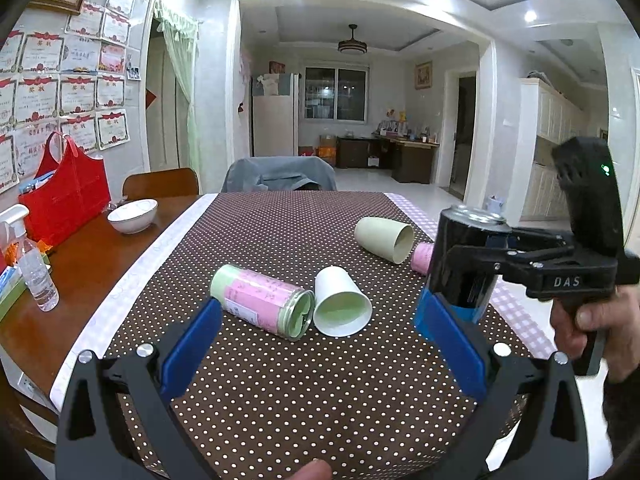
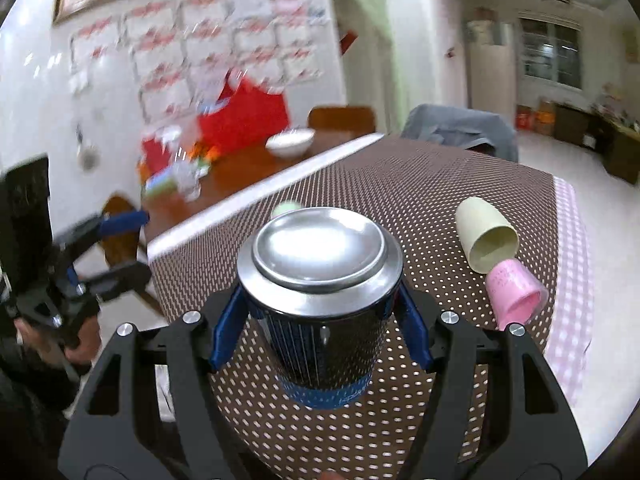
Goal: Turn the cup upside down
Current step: 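Lift the can with the right tool, turning its silver end upward, then set the can down on its blue cap and open the right tool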
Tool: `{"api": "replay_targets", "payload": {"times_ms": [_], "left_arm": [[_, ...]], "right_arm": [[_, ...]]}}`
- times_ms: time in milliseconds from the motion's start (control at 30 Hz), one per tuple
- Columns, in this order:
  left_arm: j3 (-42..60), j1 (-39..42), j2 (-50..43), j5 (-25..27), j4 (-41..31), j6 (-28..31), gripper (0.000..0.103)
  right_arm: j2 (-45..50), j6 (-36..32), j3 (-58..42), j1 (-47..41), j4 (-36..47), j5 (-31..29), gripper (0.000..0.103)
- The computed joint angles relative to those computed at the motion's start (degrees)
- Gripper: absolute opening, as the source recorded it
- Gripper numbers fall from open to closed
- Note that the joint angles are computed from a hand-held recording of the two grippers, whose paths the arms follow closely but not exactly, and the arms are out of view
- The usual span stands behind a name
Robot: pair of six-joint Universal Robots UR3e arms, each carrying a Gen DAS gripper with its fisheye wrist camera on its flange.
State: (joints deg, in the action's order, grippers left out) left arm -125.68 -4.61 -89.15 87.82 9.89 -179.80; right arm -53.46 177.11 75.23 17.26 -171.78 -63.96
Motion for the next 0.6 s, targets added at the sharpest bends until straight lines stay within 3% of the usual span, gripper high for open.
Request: {"api": "replay_targets", "payload": {"times_ms": [67,233,433,600], "left_arm": [[-0.2,-0.2,-0.1,0.2,0.4,-0.4,0.099],[-0.6,-0.2,0.1,0.7,0.2,-0.7,0.099],[-1.2,0.0,-1.0,0.4,0.7,-0.9,0.099],[-0.9,-0.2,-2.4,0.8,0.8,-1.2,0.099]], "right_arm": [[0.1,2.6,2.1,1.6,-5.5,-4.5,0.066],[1.5,5.6,3.9,3.5,-13.4,-8.9,0.066],[5.4,5.1,1.8,5.7,-14.3,-14.7,0.066],[9.9,6.2,-1.9,6.0,-12.7,-15.3,0.066]]}}
